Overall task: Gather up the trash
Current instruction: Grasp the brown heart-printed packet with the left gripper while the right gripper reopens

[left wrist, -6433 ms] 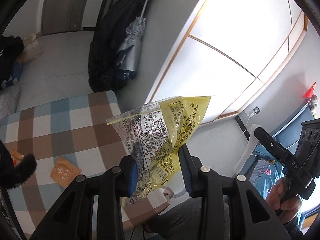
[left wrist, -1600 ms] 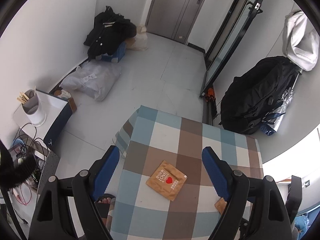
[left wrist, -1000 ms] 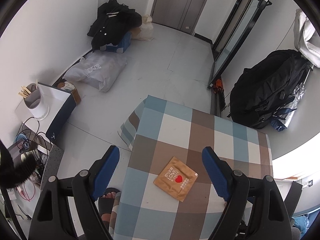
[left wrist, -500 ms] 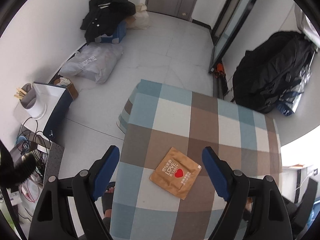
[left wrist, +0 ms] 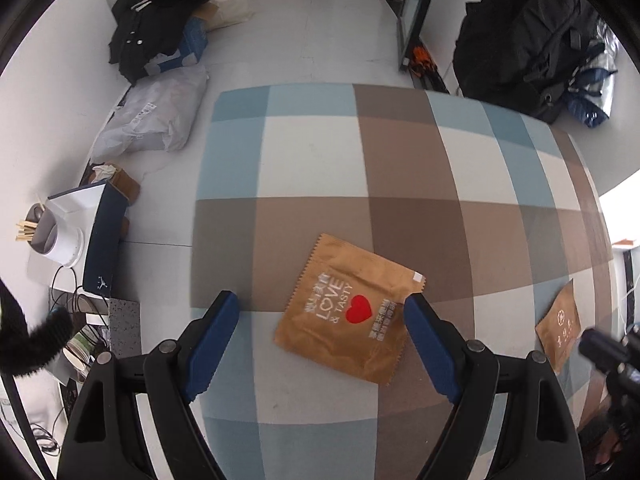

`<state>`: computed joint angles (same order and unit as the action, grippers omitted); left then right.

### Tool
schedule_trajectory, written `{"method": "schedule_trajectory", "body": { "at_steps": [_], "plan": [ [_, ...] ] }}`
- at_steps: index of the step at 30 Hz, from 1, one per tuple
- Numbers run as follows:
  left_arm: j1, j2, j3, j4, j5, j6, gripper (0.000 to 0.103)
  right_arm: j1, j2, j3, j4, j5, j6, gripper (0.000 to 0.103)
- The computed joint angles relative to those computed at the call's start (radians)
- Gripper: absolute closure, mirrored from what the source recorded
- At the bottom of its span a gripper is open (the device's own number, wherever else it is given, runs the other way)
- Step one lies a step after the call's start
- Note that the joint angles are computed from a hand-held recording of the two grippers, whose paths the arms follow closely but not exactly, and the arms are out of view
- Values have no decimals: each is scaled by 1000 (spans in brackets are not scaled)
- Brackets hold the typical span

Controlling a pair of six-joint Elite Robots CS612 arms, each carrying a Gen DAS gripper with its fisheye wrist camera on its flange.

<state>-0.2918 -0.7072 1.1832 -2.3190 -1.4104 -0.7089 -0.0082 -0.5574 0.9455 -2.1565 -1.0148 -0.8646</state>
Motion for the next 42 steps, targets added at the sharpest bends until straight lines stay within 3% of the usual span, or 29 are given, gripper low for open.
{"method": "schedule_trajectory", "body": {
  "at_steps": [3, 6, 8, 11, 14, 18, 20, 23, 27, 35, 40, 42],
  "plan": [
    [-9, 5, -11, 12, 39, 46, 21, -7, 11, -23, 13, -3, 38, 95],
    [-15, 4, -6, -4, 39, 86, 21, -11, 20, -38, 17, -14, 59, 76],
    [-19, -2, 7, -31, 35, 119, 36, -12, 23, -45, 21, -18, 68, 64],
    [-23, -6, 14, -45, 29, 150, 44, -13, 22, -43, 7, -24, 83, 57],
    [-25, -11, 22, -52, 23, 157, 53, -13, 24, -47, 9, -19, 96, 55],
    [-26, -11, 24, -58, 21, 156, 56, -11, 29, -55, 18, -23, 104, 55],
    [-27, -11, 21, -54, 37, 146, 71, -9, 30, -58, 20, -30, 107, 55],
    [-16, -13, 31, -80, -5, 113, 73, -7, 31, -57, 18, -30, 114, 55],
    [-23, -14, 37, -90, 17, 122, 75, -5, 32, -57, 9, -39, 125, 55],
    [-25, -30, 59, -135, 26, 106, 95, -8, 37, -65, 7, -42, 150, 55],
    [-20, -33, 67, -162, -12, 80, 97, -9, 37, -68, 18, -40, 148, 55],
    [-18, -36, 76, -178, -8, 29, 97, -8, 37, -68, 30, -43, 136, 54]
  ]
}}
